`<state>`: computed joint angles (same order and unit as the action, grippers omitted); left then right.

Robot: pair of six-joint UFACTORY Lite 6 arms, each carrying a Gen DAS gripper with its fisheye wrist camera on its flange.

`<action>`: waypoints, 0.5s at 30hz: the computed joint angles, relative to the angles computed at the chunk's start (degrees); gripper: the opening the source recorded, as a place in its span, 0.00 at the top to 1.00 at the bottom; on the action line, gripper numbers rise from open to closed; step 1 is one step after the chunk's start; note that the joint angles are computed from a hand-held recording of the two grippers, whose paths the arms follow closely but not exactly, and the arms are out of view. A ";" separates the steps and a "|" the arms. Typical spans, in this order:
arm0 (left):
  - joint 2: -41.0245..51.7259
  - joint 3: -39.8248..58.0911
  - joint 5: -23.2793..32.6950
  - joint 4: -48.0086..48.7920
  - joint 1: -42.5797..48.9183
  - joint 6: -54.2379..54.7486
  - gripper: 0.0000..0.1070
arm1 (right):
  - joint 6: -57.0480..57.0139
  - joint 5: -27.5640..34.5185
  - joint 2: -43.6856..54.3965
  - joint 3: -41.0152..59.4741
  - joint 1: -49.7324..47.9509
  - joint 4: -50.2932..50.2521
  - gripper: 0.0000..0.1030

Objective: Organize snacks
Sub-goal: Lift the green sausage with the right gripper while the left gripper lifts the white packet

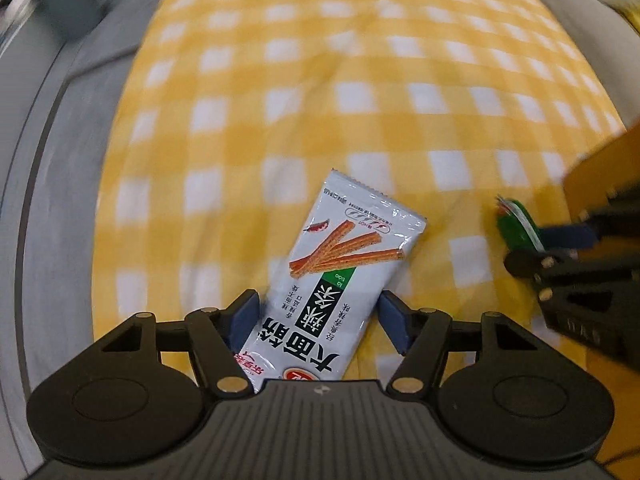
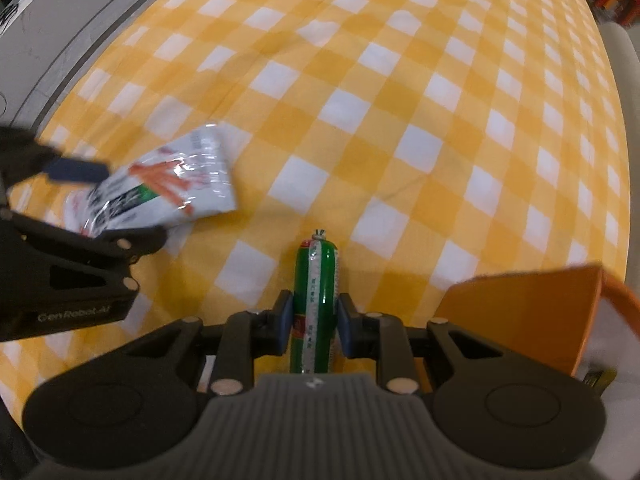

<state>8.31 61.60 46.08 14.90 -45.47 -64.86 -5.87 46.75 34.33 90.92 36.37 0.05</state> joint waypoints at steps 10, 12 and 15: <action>-5.43 -5.00 5.84 -1.12 -10.96 -21.24 0.30 | 4.16 -4.04 -13.14 -17.85 3.83 1.38 0.80; -5.98 -5.40 6.41 -1.64 -13.81 -25.55 0.30 | 3.81 -5.17 -17.43 -23.18 4.53 2.28 0.80; -6.90 -6.13 7.05 -0.95 -18.63 -33.24 0.30 | 6.06 -7.04 -23.49 -30.53 7.62 0.41 0.80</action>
